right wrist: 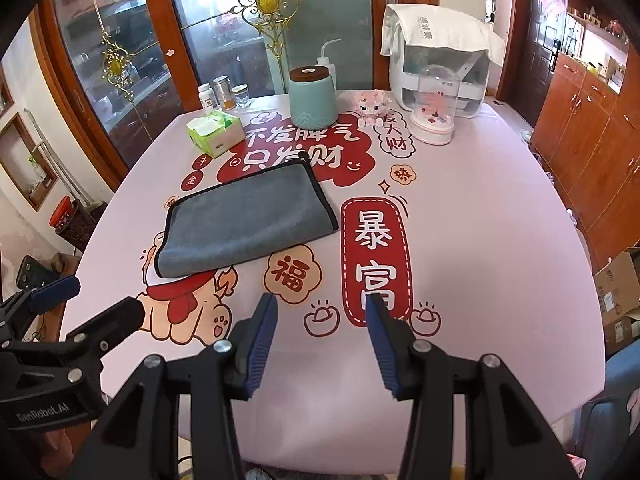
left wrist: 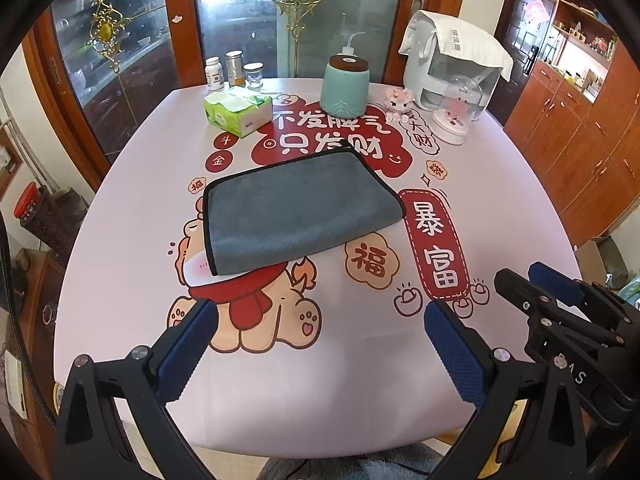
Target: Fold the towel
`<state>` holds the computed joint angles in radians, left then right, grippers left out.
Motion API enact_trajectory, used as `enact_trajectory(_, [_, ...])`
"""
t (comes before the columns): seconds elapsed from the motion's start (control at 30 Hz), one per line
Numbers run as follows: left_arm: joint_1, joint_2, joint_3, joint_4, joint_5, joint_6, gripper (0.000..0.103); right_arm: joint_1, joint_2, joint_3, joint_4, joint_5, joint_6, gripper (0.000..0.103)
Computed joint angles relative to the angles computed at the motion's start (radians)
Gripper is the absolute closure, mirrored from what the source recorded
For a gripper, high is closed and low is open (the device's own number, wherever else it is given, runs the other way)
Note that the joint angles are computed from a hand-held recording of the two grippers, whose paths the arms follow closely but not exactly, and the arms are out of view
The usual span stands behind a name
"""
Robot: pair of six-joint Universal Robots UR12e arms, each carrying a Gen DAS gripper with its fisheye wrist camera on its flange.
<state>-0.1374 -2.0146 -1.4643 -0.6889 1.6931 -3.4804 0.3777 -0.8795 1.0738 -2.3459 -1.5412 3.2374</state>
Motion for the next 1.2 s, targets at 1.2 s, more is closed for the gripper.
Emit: enact_trajectory(1.2, [-0.032, 0.023, -0.027, -0.009, 0.057, -0.015, 0.001, -0.005, -0.058, 0.09, -0.021, -0.005, 0.019, 0.057])
